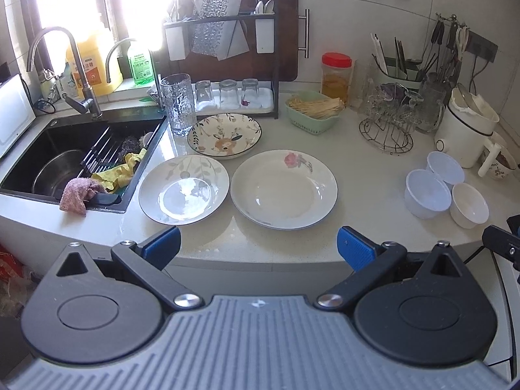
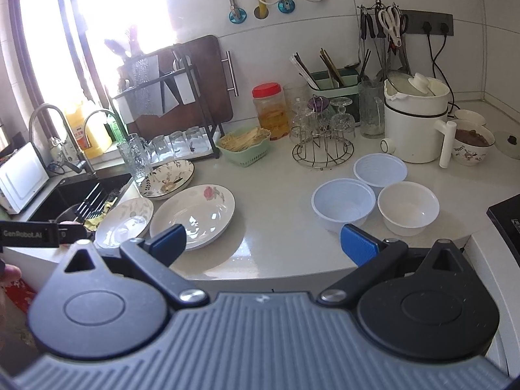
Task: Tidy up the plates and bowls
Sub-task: 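Move both grippers toward the white leaf-pattern plate on the counter, then close both grippers on the rim of the leaf-pattern plate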
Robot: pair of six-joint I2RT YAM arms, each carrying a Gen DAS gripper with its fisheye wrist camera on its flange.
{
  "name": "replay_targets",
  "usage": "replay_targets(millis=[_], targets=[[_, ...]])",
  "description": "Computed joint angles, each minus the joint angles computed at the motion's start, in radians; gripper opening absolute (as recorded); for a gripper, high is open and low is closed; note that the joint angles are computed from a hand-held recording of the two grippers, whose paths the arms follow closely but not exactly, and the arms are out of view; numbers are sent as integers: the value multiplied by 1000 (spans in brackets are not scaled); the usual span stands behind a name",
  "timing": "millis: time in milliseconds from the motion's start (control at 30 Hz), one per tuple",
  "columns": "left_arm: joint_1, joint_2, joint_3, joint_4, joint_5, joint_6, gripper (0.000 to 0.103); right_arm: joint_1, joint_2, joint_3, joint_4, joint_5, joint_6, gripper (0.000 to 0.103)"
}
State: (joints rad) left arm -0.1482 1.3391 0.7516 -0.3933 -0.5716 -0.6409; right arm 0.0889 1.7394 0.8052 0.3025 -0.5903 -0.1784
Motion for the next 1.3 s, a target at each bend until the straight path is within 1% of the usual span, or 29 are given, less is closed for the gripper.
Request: replay_targets(millis=[67,133,267,367,400,600,700,800,900,967,1033,1100,1233,1300], targets=[[47,3,-5,43,31,59,103,20,0,-2,17,24,5,103],[108,6,-18,108,87,132,103,44,-2,-7,42,49,27,103],[247,25,-26,212,190,266,103,100,10,-3,114,104,113,103],[369,53,-19,273,299,356,103,168,30,22,137,176,138,103],[412,69,-14,294,343,384,103,193,38,35,133,201,142,101],[648,232,81,344,570,536,103,345,112,119,125,339,212,100],[756,329,147,345,674,609,103,413,172,181,101,396,244,99],[836,423,215,342,745,660,103,473,227,242,52,442,278,92],[902,526,299,321,809,702,103,532,278,299,6,478,299,92],[941,598,367,286,839,732,103,572,311,339,-20,506,304,88],[983,665,437,244,882,756,103,611,354,397,-63,539,319,79],[1021,737,516,191,914,779,103,647,399,457,-109,571,344,77],[1073,853,654,123,932,845,103,715,492,590,-191,599,386,74],[1100,921,740,84,945,870,102,742,529,640,-206,609,407,74]])
